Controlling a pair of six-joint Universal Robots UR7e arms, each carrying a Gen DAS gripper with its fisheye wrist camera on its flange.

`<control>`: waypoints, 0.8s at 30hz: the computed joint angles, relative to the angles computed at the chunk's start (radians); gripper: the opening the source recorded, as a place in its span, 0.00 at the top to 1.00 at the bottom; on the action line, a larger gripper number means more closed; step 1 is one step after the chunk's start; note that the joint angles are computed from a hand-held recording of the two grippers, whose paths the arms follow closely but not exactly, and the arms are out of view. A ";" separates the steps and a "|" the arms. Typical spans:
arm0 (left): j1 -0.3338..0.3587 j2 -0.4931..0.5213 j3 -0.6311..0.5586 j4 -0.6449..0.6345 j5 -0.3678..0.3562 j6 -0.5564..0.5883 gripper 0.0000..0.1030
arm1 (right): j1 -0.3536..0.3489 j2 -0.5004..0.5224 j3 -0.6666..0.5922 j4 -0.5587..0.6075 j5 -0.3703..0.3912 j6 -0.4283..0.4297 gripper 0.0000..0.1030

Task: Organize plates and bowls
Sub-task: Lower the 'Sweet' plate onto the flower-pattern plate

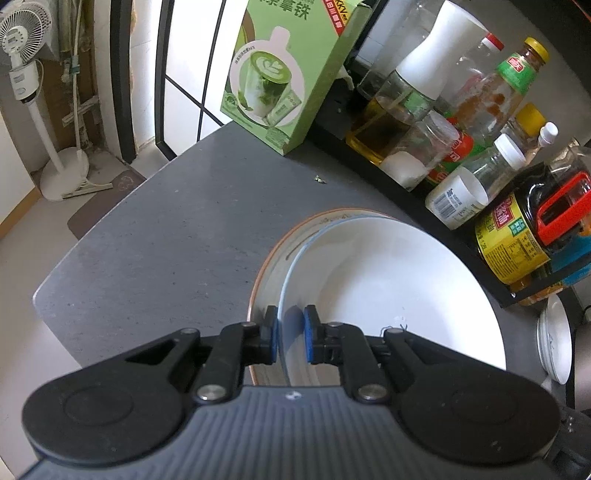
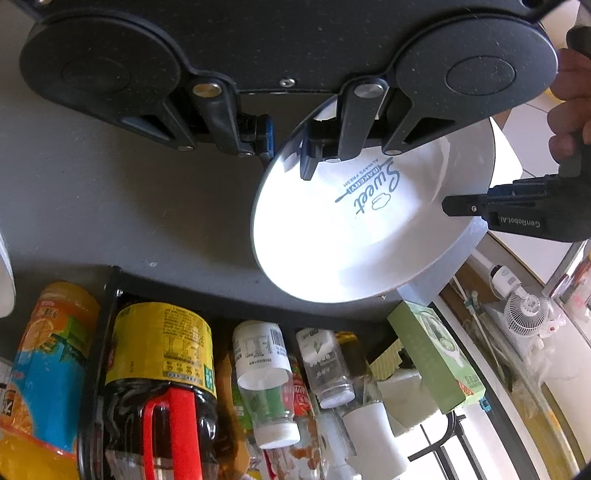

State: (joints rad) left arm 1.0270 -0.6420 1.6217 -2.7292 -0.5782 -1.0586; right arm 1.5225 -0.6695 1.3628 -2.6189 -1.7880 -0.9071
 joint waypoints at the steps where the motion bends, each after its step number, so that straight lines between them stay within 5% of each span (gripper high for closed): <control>1: 0.000 0.000 0.000 0.000 0.002 0.001 0.88 | 0.000 0.000 0.001 0.000 0.000 -0.001 0.86; 11: 0.000 -0.007 -0.006 0.030 0.014 -0.005 0.88 | 0.015 0.008 0.002 -0.015 -0.046 0.002 0.79; 24: -0.007 -0.016 -0.041 0.155 0.048 0.002 0.88 | -0.012 -0.037 0.022 0.029 -0.004 0.085 0.74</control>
